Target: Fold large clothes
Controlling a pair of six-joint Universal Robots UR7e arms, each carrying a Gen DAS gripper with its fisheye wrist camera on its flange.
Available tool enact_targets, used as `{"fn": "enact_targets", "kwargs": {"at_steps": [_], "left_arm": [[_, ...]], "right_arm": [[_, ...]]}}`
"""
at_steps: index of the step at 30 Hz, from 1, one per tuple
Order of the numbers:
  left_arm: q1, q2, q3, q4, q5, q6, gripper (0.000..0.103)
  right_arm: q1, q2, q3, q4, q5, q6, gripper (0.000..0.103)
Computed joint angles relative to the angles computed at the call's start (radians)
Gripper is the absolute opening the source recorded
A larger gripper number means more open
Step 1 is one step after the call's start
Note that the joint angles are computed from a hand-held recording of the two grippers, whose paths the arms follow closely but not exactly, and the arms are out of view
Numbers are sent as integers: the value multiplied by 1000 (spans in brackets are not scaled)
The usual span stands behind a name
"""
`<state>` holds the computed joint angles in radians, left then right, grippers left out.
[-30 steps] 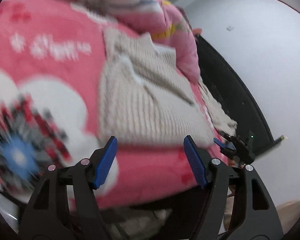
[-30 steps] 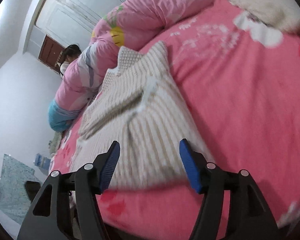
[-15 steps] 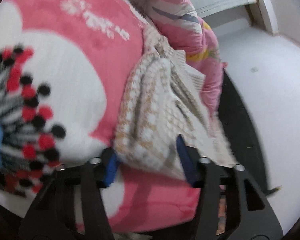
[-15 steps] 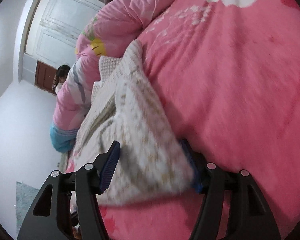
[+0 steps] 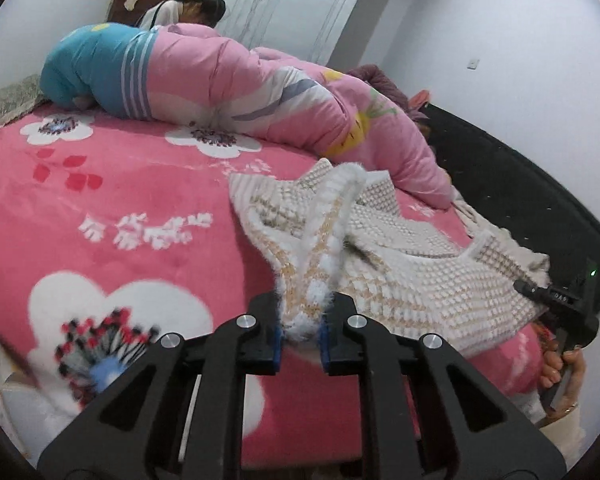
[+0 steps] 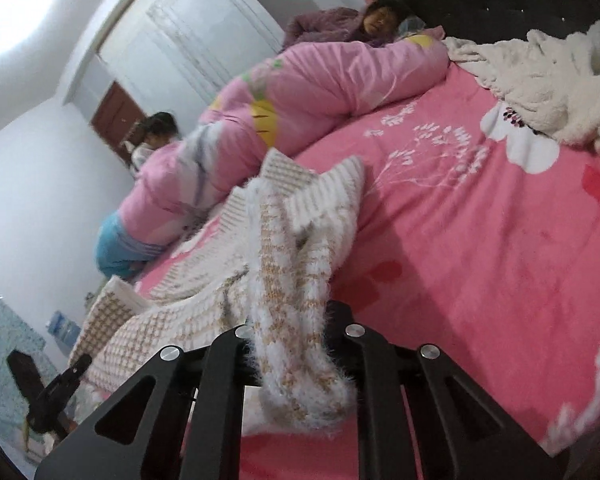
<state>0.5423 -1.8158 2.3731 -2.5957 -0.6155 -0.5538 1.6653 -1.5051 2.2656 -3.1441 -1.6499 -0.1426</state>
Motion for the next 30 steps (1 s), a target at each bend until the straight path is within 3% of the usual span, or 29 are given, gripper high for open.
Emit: {"fn": "enact_targets", "kwargs": {"at_steps": [3,7,9,10,12,14,16,20,24,30], "left_arm": [[4,-108,26,163,-53,-120,14],[124,-139,57,217,-169,-213,20],[124,-181,70,322,-116,-321,18],[114,-226,82,345,-101,-341,20],[86,-313,101,354,-63,-357,24],[57,-336,90,416,-10,-376,30],[48,-316,70,426,6,-350,31],[58,-192,50,276,-35,-194,44],[87,-54,7,233,-83,-133,45],[109,86,-31,183,-74,-47,45]], "right_arm": [[-69,-71,74,67,65,-6,14],[-148,-74,85,222,-12,45,28],[-206,-114,105,256,62,57,31],[-222,-144,118,257,88,60,39],[-202,-184,138,200,31,49,53],[-193,-216,147,170,13,43,55],[-183,-237,148,163,8,50,55],[-73,-164,113,132,-104,30,56],[16,-73,68,149,-125,-9,73],[80,34,19,185,-150,-48,73]]}}
